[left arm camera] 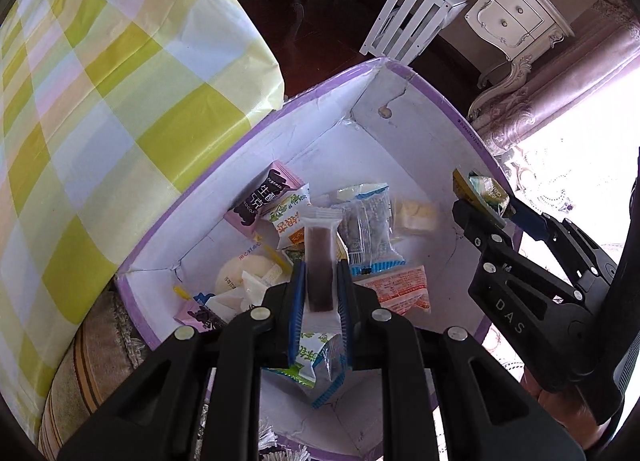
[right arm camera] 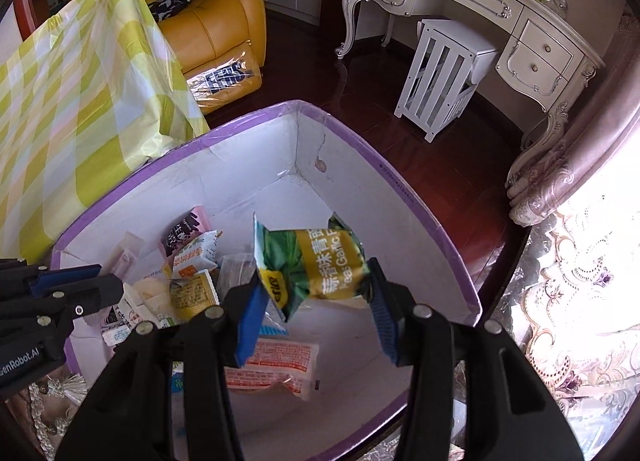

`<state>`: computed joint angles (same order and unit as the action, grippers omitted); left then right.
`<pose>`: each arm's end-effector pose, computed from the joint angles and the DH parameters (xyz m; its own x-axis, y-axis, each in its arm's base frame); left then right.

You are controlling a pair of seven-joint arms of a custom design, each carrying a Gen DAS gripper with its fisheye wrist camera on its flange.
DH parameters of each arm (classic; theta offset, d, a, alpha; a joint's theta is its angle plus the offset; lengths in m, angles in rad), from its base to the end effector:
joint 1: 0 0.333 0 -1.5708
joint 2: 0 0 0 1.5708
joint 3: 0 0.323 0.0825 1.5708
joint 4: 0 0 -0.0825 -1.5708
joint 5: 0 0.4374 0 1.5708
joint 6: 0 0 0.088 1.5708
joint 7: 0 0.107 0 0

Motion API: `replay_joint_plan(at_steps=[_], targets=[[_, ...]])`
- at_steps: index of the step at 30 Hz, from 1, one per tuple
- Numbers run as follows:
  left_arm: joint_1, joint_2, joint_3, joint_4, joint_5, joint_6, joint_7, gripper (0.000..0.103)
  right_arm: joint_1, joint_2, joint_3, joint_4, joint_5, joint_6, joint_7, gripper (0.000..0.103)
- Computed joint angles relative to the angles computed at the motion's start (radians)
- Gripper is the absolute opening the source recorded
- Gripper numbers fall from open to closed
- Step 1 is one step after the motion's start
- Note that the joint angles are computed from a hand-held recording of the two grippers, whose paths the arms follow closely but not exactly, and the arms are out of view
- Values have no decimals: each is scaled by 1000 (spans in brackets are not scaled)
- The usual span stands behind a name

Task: Organize snacks
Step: 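Open both tools above the white box to drop the snacks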

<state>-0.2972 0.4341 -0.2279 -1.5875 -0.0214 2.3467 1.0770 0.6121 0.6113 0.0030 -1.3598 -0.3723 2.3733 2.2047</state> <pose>0.6662 -0.3600 0.4089 -0.0135 -0.9668 0.2550 -0.9714 -0.0478 -0.2327 0.6650 0.4643 0.3924 0.1794 -0.9817 0.0634 -0.8588 -0.1877 -0.4767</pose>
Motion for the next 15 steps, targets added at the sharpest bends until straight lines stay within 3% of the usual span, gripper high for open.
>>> replay_joint_plan(at_steps=[3,5,10,15], targets=[[1,17,-2,18,-8,-12,2,17,-5,-3,-4,-8,2,0,11,52],[3,19,-3,18,-17,-10,-1,18,-5,-7,-7,-14,-2,1,18,61],[16,-28,-7,-39,-45,17,-15,49,-9,-35,2,-45,4,20,32,73],[52,-183,-27,-231,-146,104,-15,58,1,-79,11,-85,-8,31,47,76]])
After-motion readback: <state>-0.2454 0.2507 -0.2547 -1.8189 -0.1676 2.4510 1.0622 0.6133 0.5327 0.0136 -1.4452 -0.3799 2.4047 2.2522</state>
